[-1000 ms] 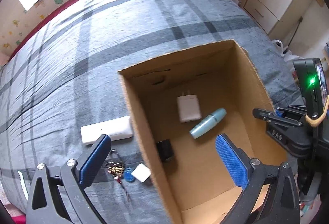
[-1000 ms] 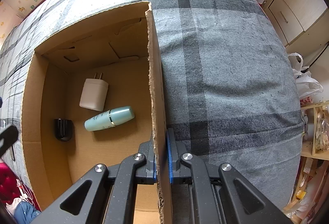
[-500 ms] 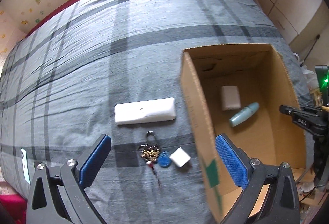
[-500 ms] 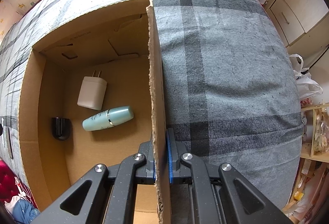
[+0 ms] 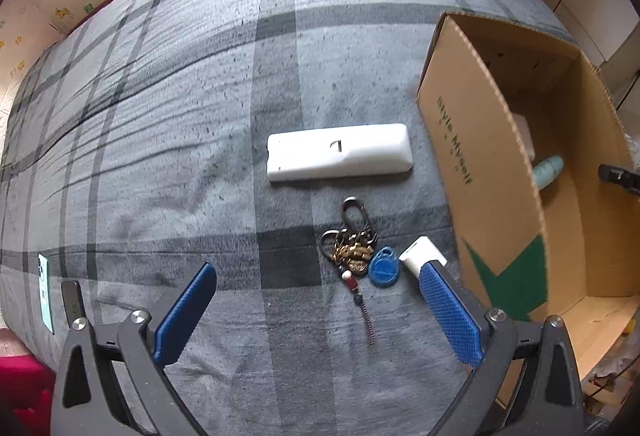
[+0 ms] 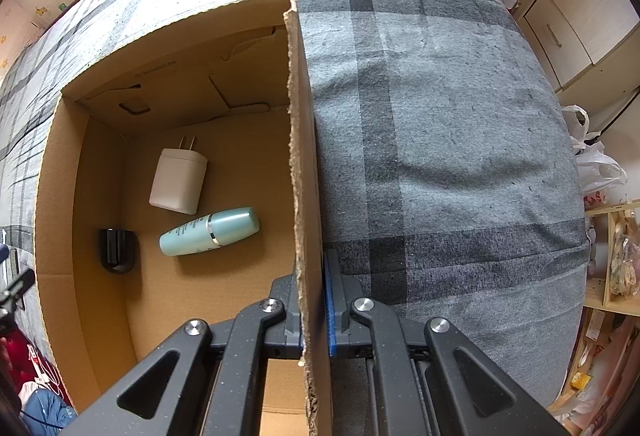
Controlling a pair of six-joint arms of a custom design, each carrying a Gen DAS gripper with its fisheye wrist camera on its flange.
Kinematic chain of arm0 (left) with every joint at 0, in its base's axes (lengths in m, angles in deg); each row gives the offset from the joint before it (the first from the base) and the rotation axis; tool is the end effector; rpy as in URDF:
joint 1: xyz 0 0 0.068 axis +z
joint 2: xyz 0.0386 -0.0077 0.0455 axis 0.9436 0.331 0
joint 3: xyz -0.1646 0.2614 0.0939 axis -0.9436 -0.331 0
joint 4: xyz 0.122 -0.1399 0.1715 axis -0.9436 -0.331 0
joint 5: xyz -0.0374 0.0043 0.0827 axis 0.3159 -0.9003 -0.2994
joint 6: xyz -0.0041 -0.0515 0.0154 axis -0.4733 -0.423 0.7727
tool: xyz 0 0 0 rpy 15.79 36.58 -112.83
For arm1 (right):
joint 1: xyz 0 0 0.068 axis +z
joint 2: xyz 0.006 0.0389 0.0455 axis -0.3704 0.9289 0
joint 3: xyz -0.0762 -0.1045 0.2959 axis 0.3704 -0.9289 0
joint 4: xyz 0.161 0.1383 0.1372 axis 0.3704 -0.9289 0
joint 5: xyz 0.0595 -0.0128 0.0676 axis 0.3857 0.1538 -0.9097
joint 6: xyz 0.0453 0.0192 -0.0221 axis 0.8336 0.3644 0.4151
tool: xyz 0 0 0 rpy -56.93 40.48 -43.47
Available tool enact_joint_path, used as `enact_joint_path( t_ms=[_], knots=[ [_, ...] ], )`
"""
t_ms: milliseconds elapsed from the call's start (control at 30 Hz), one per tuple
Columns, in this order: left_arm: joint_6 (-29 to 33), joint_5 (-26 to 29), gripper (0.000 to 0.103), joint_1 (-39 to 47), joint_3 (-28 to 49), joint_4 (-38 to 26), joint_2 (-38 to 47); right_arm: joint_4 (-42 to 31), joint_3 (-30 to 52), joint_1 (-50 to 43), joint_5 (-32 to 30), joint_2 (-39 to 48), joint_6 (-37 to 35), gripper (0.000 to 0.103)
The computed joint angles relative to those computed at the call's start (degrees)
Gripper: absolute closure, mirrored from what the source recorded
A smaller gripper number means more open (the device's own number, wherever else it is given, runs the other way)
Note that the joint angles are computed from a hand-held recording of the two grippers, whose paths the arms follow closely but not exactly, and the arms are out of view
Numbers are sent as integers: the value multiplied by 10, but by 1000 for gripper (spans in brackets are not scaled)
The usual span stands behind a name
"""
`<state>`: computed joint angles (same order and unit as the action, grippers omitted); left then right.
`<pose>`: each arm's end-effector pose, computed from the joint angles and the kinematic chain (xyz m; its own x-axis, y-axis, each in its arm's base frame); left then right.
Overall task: Organize rigid objects
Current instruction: 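Withdraw the left gripper from the box toward the white square block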
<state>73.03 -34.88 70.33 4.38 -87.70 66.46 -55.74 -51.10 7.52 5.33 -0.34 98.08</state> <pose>0.2424 -0.0021 0.2482 -0.8280 0.5245 -0.1985 0.5152 0.8512 0.1000 0.1384 0.0749 0.2316 -0.8933 0.4295 -0.1323 0.4226 0.9030 0.0773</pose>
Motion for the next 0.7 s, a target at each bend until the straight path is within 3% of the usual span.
enact_joint_path(
  t_ms=[433,700],
  knots=[
    [39,-9,0,34,-79,63,23,4,-4,-2,3,0,0,98],
    [32,6,0,12,-78,52,15,6,-5,-1,3,1,0,98]
  ],
)
